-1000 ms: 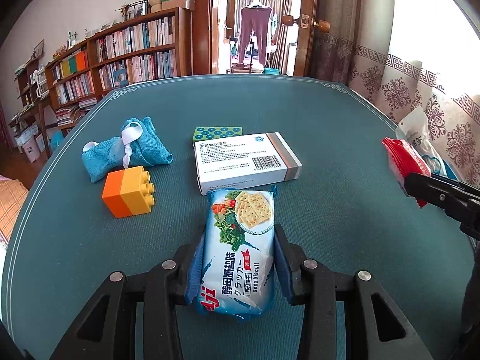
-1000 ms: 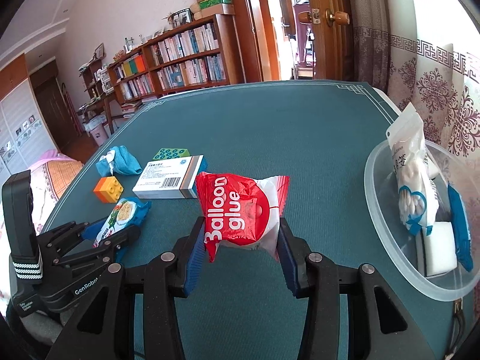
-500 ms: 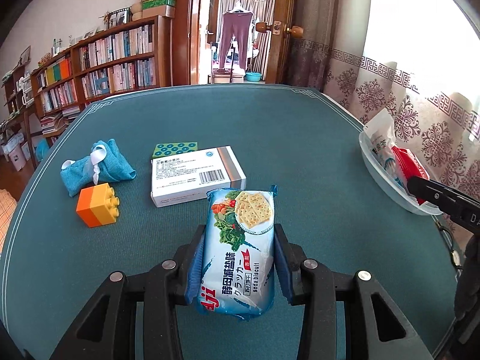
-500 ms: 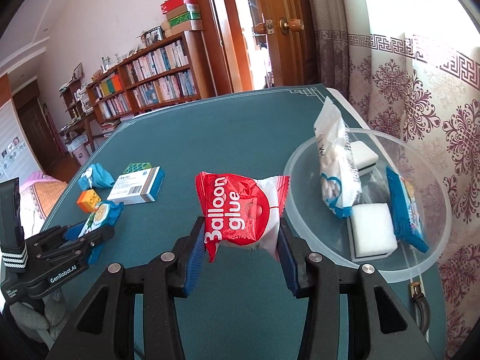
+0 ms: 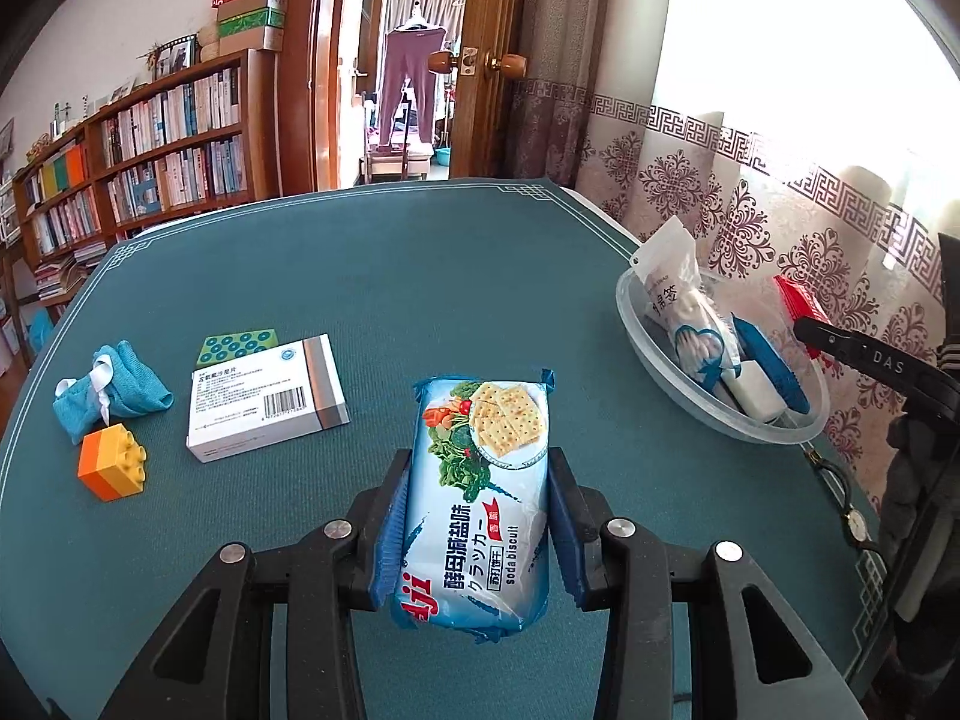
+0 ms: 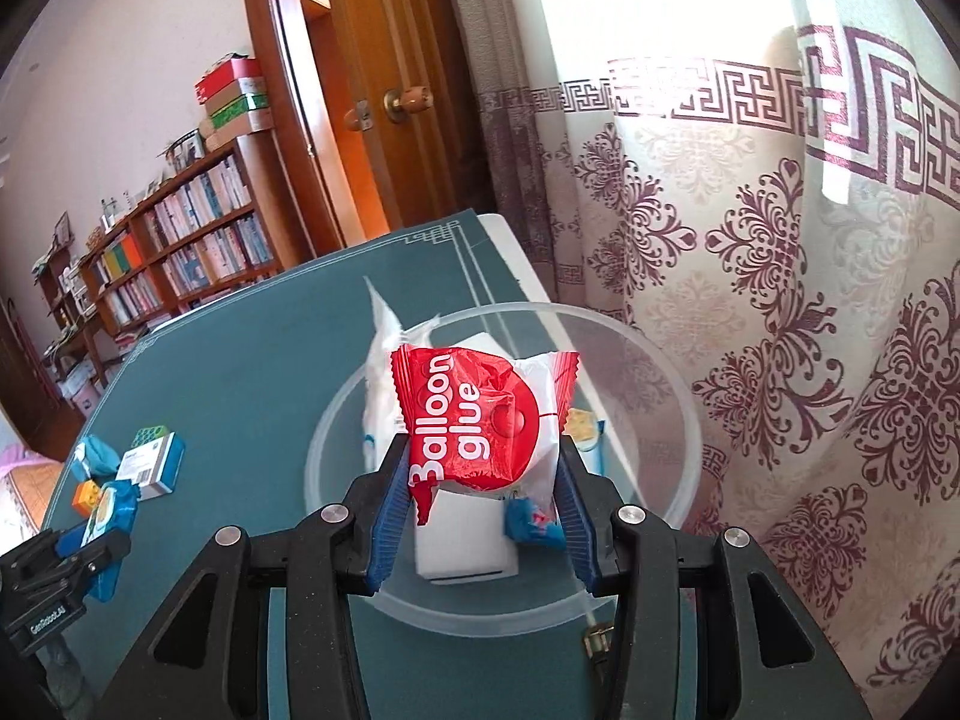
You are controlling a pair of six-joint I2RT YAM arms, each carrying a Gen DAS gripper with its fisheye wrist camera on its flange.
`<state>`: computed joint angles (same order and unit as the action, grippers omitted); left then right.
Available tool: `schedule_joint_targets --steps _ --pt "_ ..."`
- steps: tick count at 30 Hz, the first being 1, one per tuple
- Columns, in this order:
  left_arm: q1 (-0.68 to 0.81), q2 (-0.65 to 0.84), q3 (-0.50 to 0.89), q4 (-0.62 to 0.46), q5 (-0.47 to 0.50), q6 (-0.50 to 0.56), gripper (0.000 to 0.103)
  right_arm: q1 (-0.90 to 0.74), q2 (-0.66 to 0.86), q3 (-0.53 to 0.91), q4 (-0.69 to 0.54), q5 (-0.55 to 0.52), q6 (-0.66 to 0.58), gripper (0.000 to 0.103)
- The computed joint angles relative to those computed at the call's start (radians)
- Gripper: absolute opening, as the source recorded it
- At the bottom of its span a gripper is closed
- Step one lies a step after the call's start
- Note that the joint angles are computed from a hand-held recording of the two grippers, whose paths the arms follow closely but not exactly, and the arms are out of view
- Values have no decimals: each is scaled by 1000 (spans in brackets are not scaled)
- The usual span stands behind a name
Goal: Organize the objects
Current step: 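Carry the glue packet into the bowl with the right tool while the left tool carries the cracker packet, then lower the cracker packet into the bowl and open both tools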
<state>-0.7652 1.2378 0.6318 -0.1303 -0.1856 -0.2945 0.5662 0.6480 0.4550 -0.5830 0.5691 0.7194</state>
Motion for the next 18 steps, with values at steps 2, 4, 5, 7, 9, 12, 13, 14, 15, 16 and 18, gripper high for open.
schedule_joint_targets --steps 2,4,5,7,9,12,13,14,15,16,18 --pt "-12 16 15 -3 -6 -4 44 -106 -7 -16 40 -68 -59 47" --pt "-20 28 27 -6 -10 -6 44 -186 4 -28 79 -116 -103 48" --pt "-24 31 30 -8 -10 -6 44 -221 14 -32 99 -139 -123 48" --pt "-33 40 42 -11 -14 -6 44 -288 30 -45 135 -192 -147 49" --pt "-44 54 58 -15 -19 -7 44 -330 33 -56 153 -243 -151 61" --pt "-56 84 82 -13 -18 -7 44 -354 44 -66 171 -275 -160 65" --pt "-61 98 94 -13 -18 -6 44 -348 38 -70 170 -274 -157 65" --pt "-66 112 107 -13 -16 -5 44 -347 33 -72 170 -278 -158 65" --pt "-70 126 118 -12 -14 -4 44 -347 29 -74 170 -282 -159 65" --pt "-75 141 130 -10 -11 -3 44 -342 25 -75 170 -280 -158 65" --pt "-83 171 157 -8 -4 0 44 -321 12 -75 160 -263 -149 65"
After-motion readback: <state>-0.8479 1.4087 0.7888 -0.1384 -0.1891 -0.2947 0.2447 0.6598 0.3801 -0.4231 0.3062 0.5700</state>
